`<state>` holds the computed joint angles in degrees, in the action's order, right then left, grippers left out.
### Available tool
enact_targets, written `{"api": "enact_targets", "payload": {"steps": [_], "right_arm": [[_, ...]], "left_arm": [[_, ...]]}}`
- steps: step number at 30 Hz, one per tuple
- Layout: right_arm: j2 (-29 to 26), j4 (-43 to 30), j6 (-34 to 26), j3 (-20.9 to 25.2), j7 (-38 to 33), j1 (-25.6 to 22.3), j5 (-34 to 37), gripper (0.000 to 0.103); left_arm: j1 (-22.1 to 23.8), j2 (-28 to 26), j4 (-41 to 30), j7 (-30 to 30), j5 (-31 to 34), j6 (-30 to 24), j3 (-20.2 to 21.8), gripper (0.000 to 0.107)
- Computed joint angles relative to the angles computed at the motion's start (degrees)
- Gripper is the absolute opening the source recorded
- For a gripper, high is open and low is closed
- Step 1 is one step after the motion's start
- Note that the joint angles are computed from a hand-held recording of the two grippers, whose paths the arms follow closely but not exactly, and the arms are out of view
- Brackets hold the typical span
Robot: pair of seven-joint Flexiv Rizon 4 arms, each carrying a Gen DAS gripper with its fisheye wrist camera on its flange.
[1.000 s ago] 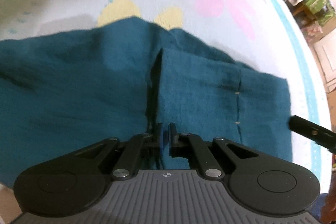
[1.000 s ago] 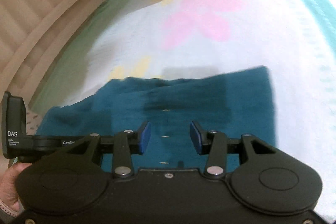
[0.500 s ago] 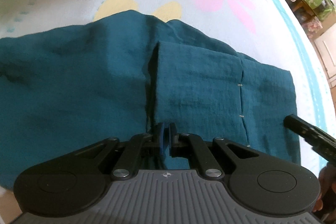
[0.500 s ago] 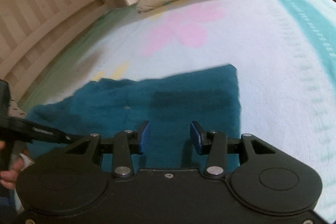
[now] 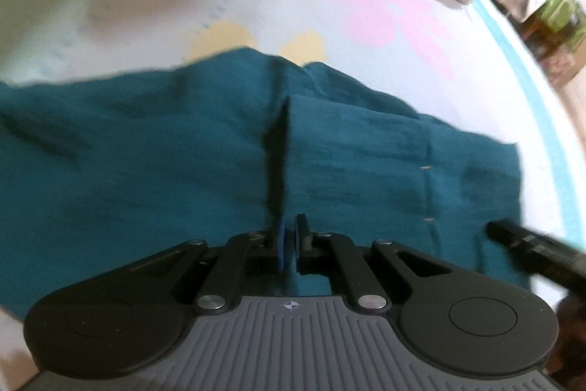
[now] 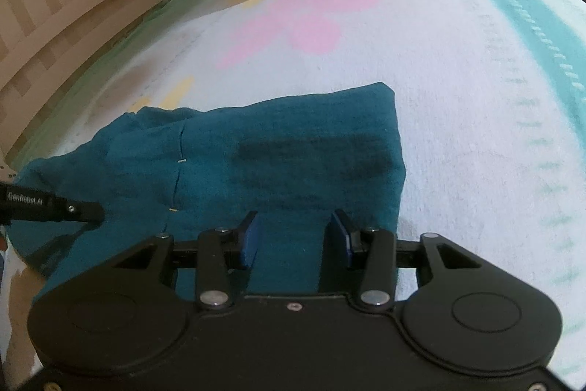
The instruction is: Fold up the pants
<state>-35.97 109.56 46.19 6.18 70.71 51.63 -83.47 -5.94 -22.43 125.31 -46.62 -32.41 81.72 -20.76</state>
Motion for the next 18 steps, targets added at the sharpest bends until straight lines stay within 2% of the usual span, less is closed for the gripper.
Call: {"api": "enact_targets", "payload": {"steps": [1,2,3,4,5,6,7,8,9,10,11,15,18], "right_arm": [[0.0,0.0,0.1,0.0,0.3,0.0,-0.2,0.052],[-0.1,-0.1,0.1,0.0,0.3,0.0,-0.2,0.052],[-0.1,-0.1,0.1,-0.1,0.4,0.0,-0.2,0.053],[-0.1,-0.1,0.0,0.0,0.3,0.0,-0.2,0.053],[-0.2,-0.1,0.1,0.0,0.4,0.0,-0.2,0.053],[-0.1,-0.1,0.1,0.0,0.4,0.0,-0.2,0.053],[0.0,0.2,0.1,0.0,0.6,0.0,-0.4,0.053],[0.1,0.3,0.1,0.0,0.7,-0.1,-0.5,0.053],[0.1,0.3,0.1,0.0,0.7,-0.1,-0.6,0.053],[0.1,0.3,0.1,0.1,0.7,-0.1,-0.6,0.053],[0.1,0.2,0.0,0.1,0.6,-0.1,-0.5,0.053],[0.1,0.2,-0.1,0.2,0.2,-0.1,-0.3,0.053],[0.1,0.2,-0.1,0.2,0.1,-0.1,-0.3,0.053]], "left_arm": [[-0.8,-0.2,0.3,-1.5,2.6,2.5,1.0,0.005],[-0.4,-0.2,1.2,-0.6,2.4,5.2,0.1,0.005],[1.7,-0.3,2.1,0.9,1.6,6.8,-2.5,0.005],[4.1,-0.3,2.3,2.1,1.2,6.2,-5.0,0.006],[5.2,-0.3,1.6,3.1,0.7,2.4,-5.7,0.006],[4.9,-0.2,0.5,1.5,2.5,-0.9,-4.5,0.007],[3.0,-0.2,-0.4,0.8,3.1,-2.6,-2.0,0.015],[2.0,-0.4,-0.6,0.7,3.4,-2.5,-0.8,0.035],[1.3,-0.4,-0.7,1.0,3.6,-2.0,-0.1,0.044],[0.8,-0.3,-0.8,1.1,3.7,-2.1,0.5,0.059],[0.4,-0.3,-0.8,1.2,3.6,-2.3,0.8,0.068],[-0.8,-0.5,-1.8,1.2,3.7,-4.1,2.4,0.068],[0.3,-1.3,-2.2,3.4,0.8,-4.6,0.1,0.068]]}}
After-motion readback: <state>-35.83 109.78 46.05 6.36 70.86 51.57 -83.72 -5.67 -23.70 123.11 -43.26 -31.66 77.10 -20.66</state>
